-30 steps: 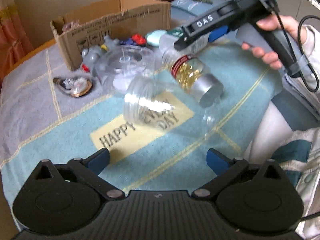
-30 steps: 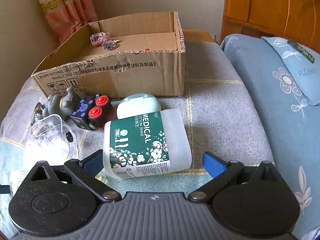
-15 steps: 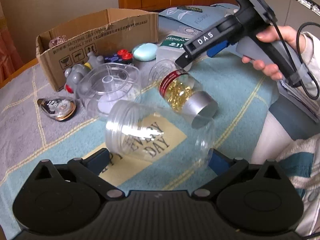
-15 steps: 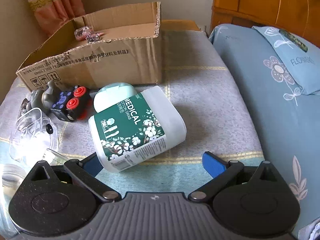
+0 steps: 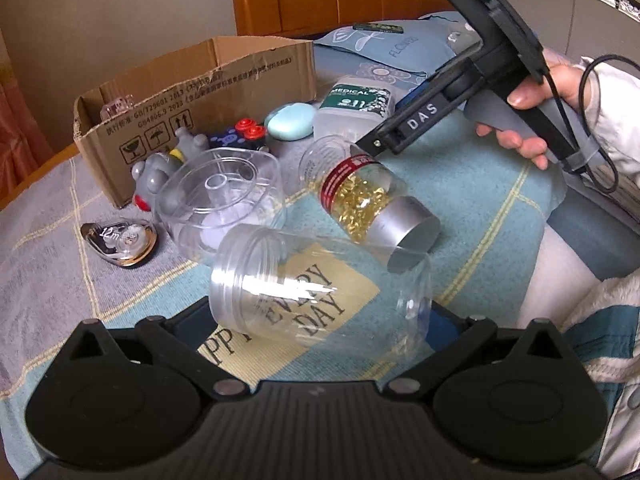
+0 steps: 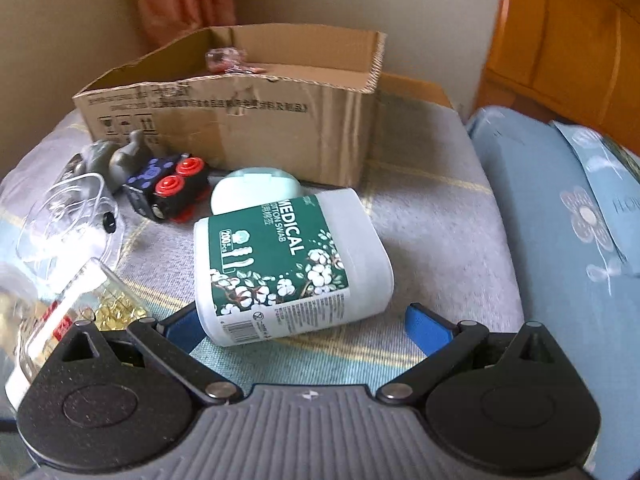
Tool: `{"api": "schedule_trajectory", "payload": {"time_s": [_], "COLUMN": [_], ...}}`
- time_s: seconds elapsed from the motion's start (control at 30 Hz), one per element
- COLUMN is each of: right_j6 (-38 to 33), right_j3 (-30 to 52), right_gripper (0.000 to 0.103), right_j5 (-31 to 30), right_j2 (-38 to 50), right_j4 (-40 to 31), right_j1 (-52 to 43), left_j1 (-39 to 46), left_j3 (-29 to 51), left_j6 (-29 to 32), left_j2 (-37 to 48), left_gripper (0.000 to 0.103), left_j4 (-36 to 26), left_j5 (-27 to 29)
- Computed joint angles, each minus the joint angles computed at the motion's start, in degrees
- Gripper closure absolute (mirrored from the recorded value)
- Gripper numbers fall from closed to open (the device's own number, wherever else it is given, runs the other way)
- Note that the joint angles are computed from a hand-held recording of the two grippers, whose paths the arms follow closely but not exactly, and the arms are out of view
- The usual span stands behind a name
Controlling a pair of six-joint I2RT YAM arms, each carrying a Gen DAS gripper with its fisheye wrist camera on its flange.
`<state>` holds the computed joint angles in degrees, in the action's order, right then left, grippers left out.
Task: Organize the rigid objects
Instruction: 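Move the right tool to the white MEDICAL swab box, then grasp the MEDICAL box with the right tool while the left tool grasps the clear jar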
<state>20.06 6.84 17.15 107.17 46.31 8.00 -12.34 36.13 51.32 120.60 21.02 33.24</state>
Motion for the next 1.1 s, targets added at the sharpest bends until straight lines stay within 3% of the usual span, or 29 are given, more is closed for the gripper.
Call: {"api": "schedule_trajectory", "payload": {"time_s": [0.13,0.33,1.1], "right_j6": [-7.26,-13.24,-14.51], "right_j3": [-0.76,2.25,6.65], "right_gripper": [0.000,0.000,0.000], "right_j5": [-5.22,-10.09,-9.35], "right_j2": [1.28,-0.04,-6.67], "right_j4": [4.31,0.47,-12.73], "right_j1": [-4.34,-7.55,-4.16], "left_j1": [-0.10,-0.31,1.46], "left_j3": [0.46,0.80,-1.09], "left_j6": [-0.49,-0.54,3.80], "left_j2": [0.04,-0.24,-4.36], "left_gripper": [0.001,0.001,0.001], "left_j4": [-0.55,-1.09,-2.52], "left_j5": [-0.33,-1.22,-0.75]}}
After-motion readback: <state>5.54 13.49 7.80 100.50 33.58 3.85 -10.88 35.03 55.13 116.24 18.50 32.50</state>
